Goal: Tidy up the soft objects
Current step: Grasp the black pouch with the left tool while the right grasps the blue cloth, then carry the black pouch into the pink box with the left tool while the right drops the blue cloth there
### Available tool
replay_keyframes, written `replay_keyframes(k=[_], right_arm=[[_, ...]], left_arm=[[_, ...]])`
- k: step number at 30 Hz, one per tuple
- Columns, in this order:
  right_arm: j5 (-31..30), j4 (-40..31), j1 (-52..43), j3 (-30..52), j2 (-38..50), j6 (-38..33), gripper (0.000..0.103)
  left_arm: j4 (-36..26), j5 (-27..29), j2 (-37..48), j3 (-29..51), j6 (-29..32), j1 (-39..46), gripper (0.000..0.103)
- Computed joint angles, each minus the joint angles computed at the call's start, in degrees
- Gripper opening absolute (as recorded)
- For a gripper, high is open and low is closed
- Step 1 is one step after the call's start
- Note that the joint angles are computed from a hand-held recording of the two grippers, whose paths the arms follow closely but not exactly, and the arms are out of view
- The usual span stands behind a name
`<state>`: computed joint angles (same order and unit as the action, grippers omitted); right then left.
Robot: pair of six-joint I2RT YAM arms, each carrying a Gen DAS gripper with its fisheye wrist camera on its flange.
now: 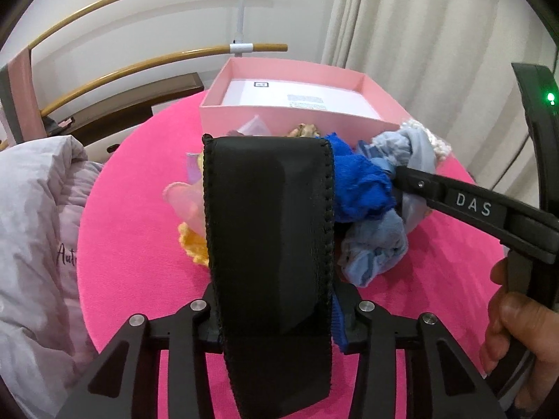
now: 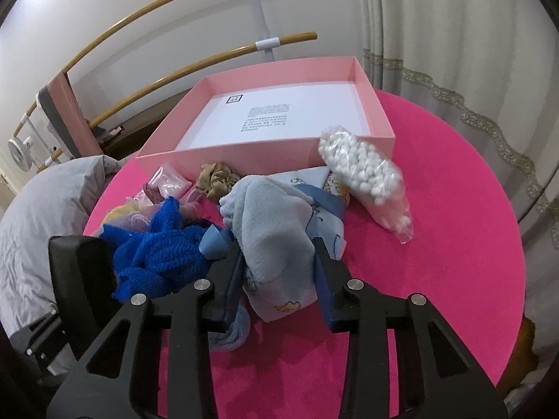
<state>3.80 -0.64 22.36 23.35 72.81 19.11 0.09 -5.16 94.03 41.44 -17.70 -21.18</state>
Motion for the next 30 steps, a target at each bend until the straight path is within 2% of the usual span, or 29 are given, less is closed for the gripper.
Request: replay_keyframes(k=[4,8,12,23,30], right_arm=[[2.2,1.8,1.5,2.4,5.3,-1.2,0.040],[3.2,1.5,2.4,1.9,4.5,-1.4,0.034],[0.9,0.2,1.4,-1.0,-1.6,-0.7,0.032],[3.1,-12.0,6.9,-2.0,-20.8,0.9,0.032],[4.7,-19.2,8.9,0.2,-30.2,1.2,0.032]], left_arm=[[-1.1,0.0,-0.6,0.4,-0.8,0.3,0.040],[-1.9,-0.6,-2.7,-0.4,-1.1,0.2,0.040],[-3.0,-1.2,-5.5,-1.6,-1.2,0.2,0.039],[-9.7,-4.5,-19.3,-4.2,-1.2,-1.3,0.039],[-15.7,-1.2,-30.3,-4.4,1.9,3.8,0.039]])
